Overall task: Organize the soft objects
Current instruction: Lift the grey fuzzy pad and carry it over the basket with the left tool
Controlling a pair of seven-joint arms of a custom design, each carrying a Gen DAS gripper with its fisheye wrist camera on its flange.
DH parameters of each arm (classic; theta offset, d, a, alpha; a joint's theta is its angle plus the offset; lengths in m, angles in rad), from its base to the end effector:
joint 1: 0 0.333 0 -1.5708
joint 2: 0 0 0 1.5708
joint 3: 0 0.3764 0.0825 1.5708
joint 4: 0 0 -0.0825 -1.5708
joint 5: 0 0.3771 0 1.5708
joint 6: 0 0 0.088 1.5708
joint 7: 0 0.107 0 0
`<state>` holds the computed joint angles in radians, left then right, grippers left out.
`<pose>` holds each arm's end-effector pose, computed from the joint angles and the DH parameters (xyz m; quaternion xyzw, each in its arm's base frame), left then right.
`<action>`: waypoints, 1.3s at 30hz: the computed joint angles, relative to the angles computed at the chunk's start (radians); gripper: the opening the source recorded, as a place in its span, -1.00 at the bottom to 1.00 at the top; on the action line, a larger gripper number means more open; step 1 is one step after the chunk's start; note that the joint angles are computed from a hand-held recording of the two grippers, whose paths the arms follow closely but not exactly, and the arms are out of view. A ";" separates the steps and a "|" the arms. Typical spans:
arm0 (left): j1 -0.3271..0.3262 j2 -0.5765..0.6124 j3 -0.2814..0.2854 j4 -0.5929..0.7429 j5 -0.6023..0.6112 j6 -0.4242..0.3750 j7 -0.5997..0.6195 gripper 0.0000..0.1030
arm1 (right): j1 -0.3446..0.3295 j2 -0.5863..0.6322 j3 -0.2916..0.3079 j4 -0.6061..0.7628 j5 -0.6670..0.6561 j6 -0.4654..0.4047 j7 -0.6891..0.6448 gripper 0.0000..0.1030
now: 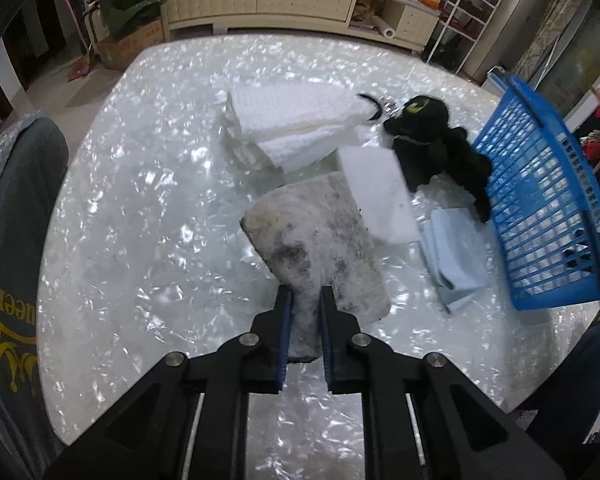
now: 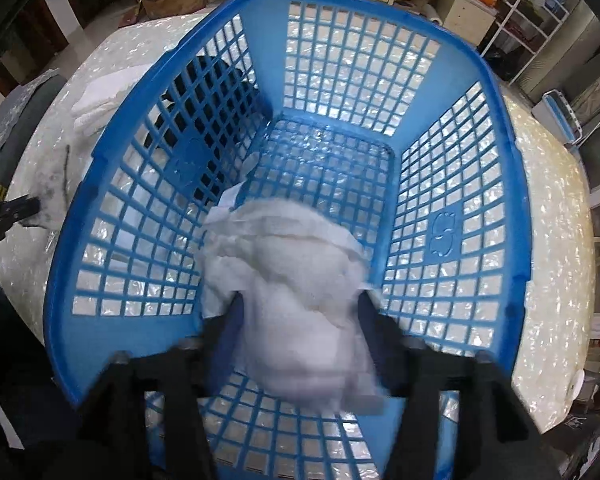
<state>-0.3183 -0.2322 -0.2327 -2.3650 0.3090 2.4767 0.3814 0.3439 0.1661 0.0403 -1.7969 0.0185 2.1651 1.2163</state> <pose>0.4022 -0.2561 0.5128 -0.8202 0.5301 -0.1742 0.1260 0.5856 0.2357 0.5356 -0.9079 0.4066 -0.0621 0.0804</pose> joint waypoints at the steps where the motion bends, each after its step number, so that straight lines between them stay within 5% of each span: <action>1: -0.002 -0.007 -0.005 0.008 0.005 -0.010 -0.001 -0.76 | -0.004 -0.004 0.001 0.001 0.015 -0.006 -0.015 0.39; 6: -0.003 -0.009 -0.023 0.067 0.041 -0.066 -0.014 -0.76 | 0.005 -0.013 0.003 0.006 -0.002 0.009 -0.003 0.49; 11: -0.015 -0.006 -0.041 0.135 0.071 -0.107 -0.018 -0.76 | -0.015 -0.079 0.012 -0.036 0.067 0.064 -0.050 0.96; 22: -0.057 0.086 -0.084 0.328 0.159 -0.142 -0.005 -0.76 | -0.076 -0.188 0.013 -0.181 0.162 0.306 -0.041 0.99; 39: -0.101 0.403 -0.078 0.700 0.144 -0.089 0.221 -0.76 | -0.133 -0.191 -0.002 -0.220 0.258 0.350 -0.060 0.99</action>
